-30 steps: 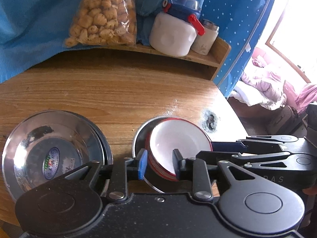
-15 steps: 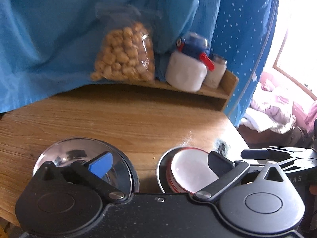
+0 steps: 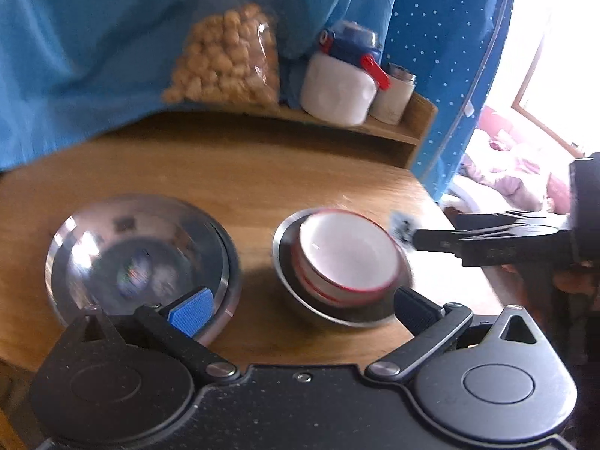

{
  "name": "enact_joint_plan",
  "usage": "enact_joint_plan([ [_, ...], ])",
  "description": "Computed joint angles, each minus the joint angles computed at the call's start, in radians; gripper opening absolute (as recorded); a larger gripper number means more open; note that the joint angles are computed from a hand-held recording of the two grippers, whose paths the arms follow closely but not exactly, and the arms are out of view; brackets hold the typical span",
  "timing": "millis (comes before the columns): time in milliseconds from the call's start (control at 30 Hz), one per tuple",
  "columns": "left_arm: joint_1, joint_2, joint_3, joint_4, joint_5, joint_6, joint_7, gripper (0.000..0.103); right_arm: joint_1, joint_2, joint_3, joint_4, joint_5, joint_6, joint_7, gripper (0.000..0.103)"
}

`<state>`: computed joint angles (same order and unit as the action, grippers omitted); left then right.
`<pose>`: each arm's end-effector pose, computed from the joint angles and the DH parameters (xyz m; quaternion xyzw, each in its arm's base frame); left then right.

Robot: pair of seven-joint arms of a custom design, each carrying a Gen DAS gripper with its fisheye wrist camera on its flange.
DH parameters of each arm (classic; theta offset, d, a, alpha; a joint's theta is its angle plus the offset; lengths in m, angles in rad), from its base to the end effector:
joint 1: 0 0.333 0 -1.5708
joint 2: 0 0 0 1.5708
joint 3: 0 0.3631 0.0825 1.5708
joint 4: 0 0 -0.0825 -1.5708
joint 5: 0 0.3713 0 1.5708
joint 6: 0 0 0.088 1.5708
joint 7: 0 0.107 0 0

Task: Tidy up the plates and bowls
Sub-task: 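Move both grippers back to the rim of the steel bowl stack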

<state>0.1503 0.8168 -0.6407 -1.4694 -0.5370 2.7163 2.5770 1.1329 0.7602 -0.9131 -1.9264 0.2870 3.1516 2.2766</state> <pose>0.7477 -0.2186 0.3506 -0.3593 0.8303 -0.4253 0.0254 0.6437 0.2401 0.3556 -0.5007 0.7547 -0.2997 0.2999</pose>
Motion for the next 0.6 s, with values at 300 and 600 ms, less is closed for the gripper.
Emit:
enact_joint_plan([
  [300, -0.01, 0.039, -0.028, -0.02, 0.006, 0.078, 0.031, 0.102, -0.046, -0.011, 0.047, 0.027, -0.058, -0.026, -0.016, 0.103],
  [600, 0.061, 0.107, -0.137, -0.06, -0.037, 0.208, -0.108, 0.102, -0.029, 0.048, -0.004, 0.097, -0.156, -0.124, 0.065, 0.103],
])
